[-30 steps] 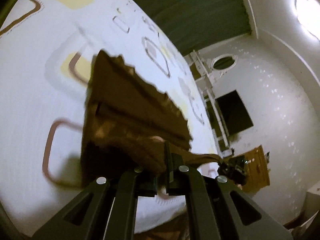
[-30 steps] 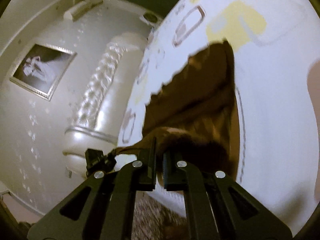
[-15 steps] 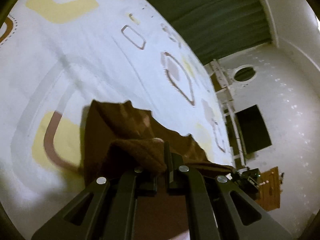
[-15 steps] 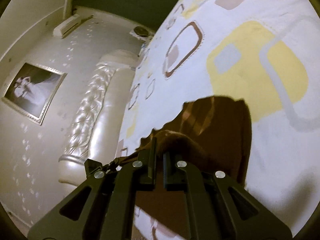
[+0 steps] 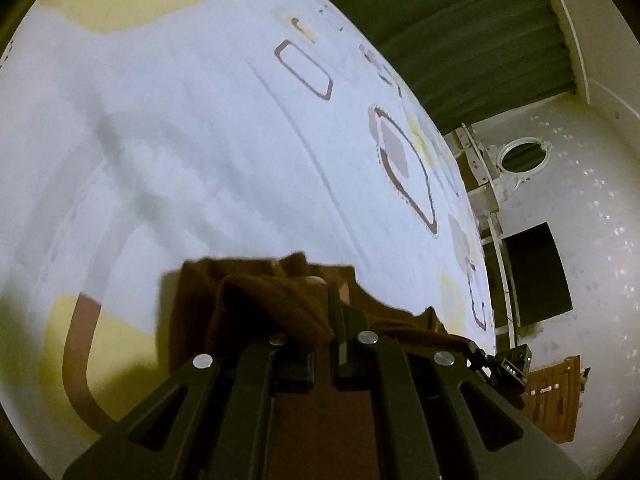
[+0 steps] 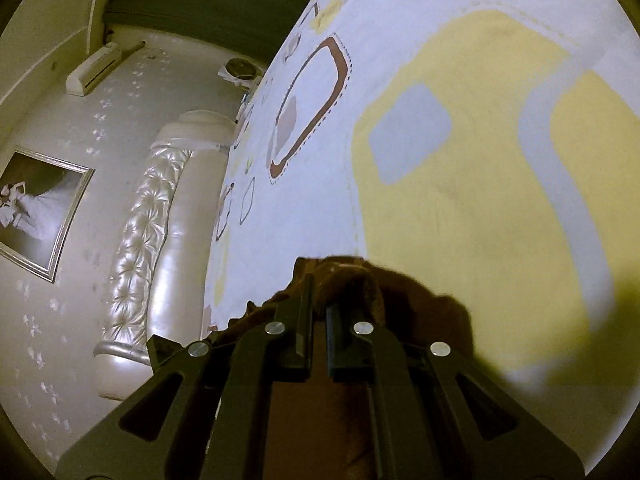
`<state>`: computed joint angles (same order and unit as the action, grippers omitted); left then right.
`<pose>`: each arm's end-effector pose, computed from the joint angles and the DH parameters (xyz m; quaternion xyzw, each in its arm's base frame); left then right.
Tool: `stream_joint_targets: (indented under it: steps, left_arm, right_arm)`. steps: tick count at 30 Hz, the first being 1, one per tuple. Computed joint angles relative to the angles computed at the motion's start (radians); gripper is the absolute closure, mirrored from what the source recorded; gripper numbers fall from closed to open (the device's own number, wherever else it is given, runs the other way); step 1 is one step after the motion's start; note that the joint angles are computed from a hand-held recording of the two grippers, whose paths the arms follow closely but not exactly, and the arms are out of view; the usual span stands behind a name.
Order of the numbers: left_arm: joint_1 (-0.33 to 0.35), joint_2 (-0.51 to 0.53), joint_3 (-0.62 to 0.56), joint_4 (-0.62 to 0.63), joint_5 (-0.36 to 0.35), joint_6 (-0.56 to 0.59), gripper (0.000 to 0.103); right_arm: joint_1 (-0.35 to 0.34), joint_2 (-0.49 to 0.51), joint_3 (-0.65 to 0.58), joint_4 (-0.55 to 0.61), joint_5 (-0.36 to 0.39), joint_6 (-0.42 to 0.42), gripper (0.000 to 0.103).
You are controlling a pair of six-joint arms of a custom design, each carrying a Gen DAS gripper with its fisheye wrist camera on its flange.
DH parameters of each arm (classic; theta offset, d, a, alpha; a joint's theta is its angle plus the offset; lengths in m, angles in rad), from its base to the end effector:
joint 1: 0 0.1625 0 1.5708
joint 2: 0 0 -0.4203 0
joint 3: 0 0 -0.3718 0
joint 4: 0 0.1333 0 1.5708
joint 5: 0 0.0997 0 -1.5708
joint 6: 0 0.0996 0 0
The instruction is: Fold small clothes
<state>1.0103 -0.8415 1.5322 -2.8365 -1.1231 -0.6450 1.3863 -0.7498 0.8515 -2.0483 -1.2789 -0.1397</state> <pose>-0.2222 -0.6860 0.2179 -0.1024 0.9315 -0.3484 0.0186 0.0115 -0.8213 0.3590 -0.0054 0.9723 -0.2054 0.1112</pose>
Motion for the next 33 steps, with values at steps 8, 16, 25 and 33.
stream_joint_targets:
  steps: [8, 16, 25, 33]
  left_arm:
    - [0.033, 0.031, -0.050, 0.075, -0.017, -0.064, 0.098]
    - [0.042, 0.018, -0.052, 0.062, -0.066, -0.051, 0.066]
    - [0.010, -0.060, 0.040, -0.041, -0.039, -0.056, 0.033]
    - [-0.076, -0.236, 0.367, -0.115, -0.004, -0.134, 0.027]
  right_arm:
    - [0.002, 0.037, -0.042, 0.000, -0.059, 0.028, 0.099]
    - [-0.007, 0.032, -0.033, -0.013, -0.048, 0.045, 0.097]
    - [-0.035, -0.121, 0.160, -0.131, -0.042, 0.023, 0.075]
    - [-0.083, -0.376, 0.505, -0.154, -0.023, -0.055, 0.057]
